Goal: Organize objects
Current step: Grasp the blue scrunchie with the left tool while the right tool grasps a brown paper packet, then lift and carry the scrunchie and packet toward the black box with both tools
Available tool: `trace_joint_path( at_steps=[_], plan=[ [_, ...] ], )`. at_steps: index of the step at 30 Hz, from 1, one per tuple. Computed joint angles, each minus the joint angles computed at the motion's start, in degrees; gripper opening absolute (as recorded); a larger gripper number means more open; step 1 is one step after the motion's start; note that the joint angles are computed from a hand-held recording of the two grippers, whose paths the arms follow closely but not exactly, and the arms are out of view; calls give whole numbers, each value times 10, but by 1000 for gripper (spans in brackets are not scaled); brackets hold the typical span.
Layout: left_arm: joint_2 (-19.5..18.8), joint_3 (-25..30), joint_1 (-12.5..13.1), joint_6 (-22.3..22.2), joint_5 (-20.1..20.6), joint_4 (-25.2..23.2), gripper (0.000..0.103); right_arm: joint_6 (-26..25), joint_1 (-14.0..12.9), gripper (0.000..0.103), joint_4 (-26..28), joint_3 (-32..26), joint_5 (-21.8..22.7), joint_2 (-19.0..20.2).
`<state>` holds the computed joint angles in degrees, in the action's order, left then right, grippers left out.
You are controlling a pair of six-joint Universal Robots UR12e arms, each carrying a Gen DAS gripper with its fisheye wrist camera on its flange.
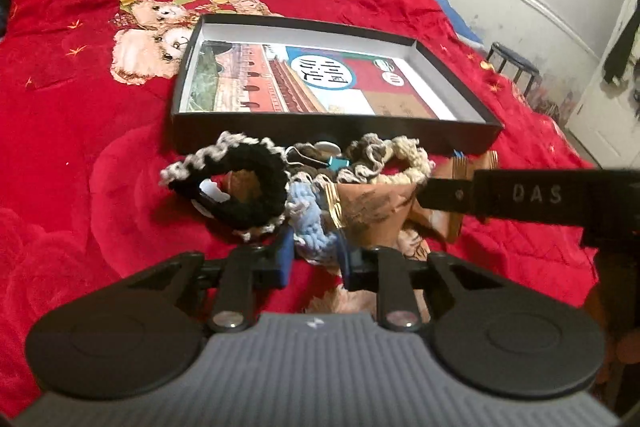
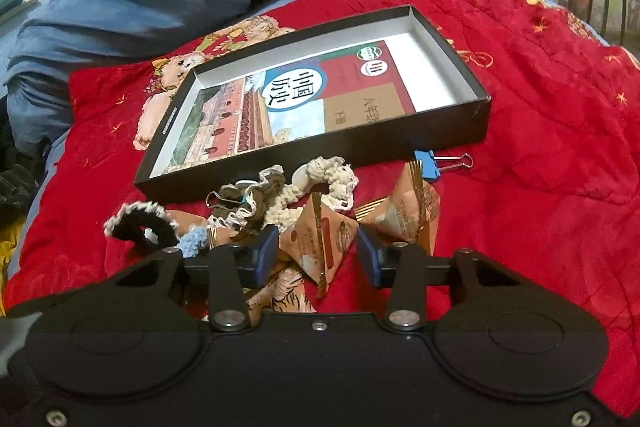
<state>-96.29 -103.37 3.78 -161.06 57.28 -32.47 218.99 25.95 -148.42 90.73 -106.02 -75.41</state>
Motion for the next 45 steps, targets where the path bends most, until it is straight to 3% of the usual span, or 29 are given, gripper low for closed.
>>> trace_joint_path(
  at_steps=[6, 9, 11, 14, 17, 22, 29, 37, 45],
  plan=[
    [-7, -1, -3, -28, 8, 29, 37, 23, -4, 40, 11, -1, 11, 3],
    [-10, -8, -11, -45, 36, 74, 41, 32, -5, 40, 13, -1, 12, 4],
    [-13, -7, -13, -58, 43, 75, 45, 34, -5, 40, 13, -3, 10, 5],
    [-16, -6, -16, -51, 45, 77, 43, 32, -4, 35, 13, -4, 8, 6],
    [-17, -2, -13, -50, 39, 63, 23, 37, -5, 31, 7, -3, 12, 7],
    [-15, 1, -11, -56, 34, 46, 21, 43, -3, 29, 6, -5, 6, 10],
    [-4, -11, -7, -58, 31, 62, 16, 57, -2, 26, -19, 5, 3, 4],
    [15, -43, -9, -39, 38, 148, 15, 54, -1, 23, -53, 16, 4, -5],
    [25, -61, -5, -41, 28, 204, 15, 56, -1, 19, -98, 31, 12, -15]
  ],
)
